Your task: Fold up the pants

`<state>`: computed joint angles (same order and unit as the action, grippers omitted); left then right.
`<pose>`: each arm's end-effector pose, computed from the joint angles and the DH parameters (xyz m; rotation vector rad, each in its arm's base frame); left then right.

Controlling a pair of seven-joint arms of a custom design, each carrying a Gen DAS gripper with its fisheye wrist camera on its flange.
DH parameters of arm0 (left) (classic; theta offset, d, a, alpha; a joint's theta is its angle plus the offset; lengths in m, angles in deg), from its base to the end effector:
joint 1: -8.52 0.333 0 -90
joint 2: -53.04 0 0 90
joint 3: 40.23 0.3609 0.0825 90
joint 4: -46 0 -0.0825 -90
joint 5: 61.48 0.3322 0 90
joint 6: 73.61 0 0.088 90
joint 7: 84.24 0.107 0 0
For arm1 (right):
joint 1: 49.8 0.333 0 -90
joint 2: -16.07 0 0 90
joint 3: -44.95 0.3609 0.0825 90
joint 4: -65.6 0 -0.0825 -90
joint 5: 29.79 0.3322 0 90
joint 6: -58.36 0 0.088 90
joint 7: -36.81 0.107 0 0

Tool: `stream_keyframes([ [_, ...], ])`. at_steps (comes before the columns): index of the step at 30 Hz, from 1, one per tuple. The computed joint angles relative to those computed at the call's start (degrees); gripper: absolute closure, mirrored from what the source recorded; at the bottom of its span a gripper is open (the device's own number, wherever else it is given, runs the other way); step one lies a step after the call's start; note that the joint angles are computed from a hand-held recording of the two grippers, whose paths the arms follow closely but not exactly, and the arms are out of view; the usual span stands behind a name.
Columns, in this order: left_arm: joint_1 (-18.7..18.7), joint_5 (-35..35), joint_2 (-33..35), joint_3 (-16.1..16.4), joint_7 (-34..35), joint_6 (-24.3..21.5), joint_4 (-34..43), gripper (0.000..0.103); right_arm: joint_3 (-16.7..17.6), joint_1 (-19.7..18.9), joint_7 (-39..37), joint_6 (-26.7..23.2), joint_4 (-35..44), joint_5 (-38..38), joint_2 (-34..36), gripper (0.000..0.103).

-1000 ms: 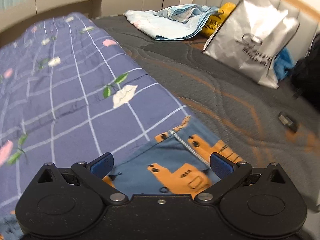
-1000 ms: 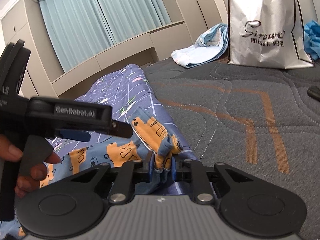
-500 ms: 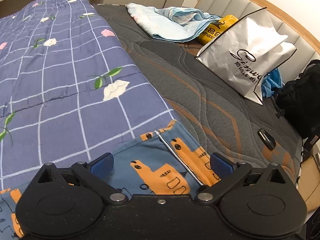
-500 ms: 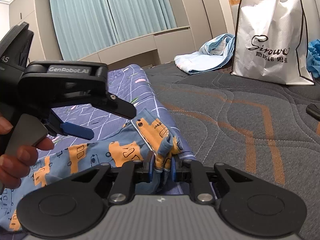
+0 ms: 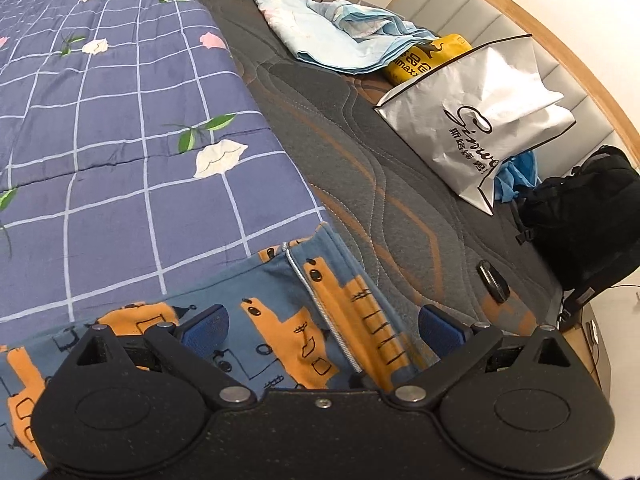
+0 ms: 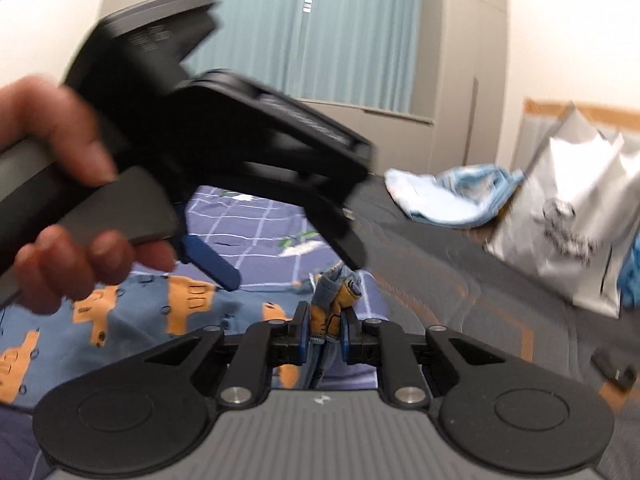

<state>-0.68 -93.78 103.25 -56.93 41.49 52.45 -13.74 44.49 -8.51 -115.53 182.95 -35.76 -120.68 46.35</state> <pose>0.7370 -0.2708 0.4104 1.1952 -2.4518 1.0527 0.5210 0.4008 0.3561 -1.3871 1.7261 -1.3117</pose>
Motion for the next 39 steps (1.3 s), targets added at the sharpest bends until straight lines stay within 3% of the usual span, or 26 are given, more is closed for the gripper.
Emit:
stream_keyframes([
  [11,0.7,0.1,-0.1,0.3,-1.8,-2.6,0.4,0.015,-1.1,2.8,-10.4,-0.3,6.1,2.2,3.7,0.087],
  [17,0.2,1.0,-0.3,1.3,-4.0,-1.7,-0.1,0.037,-1.7,3.2,-11.2,0.2,6.2,2.6,4.0,0.087],
  [24,1.0,0.3,-0.6,0.6,-4.7,-1.7,-0.9,0.076,-1.7,3.4,-11.8,0.2,6.0,3.0,3.7,0.087],
  [27,1.4,-0.4,-1.7,0.3,-3.6,-0.8,-2.6,0.083,-1.7,3.6,-12.2,-0.1,6.1,3.0,3.5,0.087],
  [39,5.9,-6.0,-6.3,-0.8,1.5,-1.1,-7.2,0.091,-1.6,5.0,-14.0,-0.6,7.9,0.9,2.8,0.087],
])
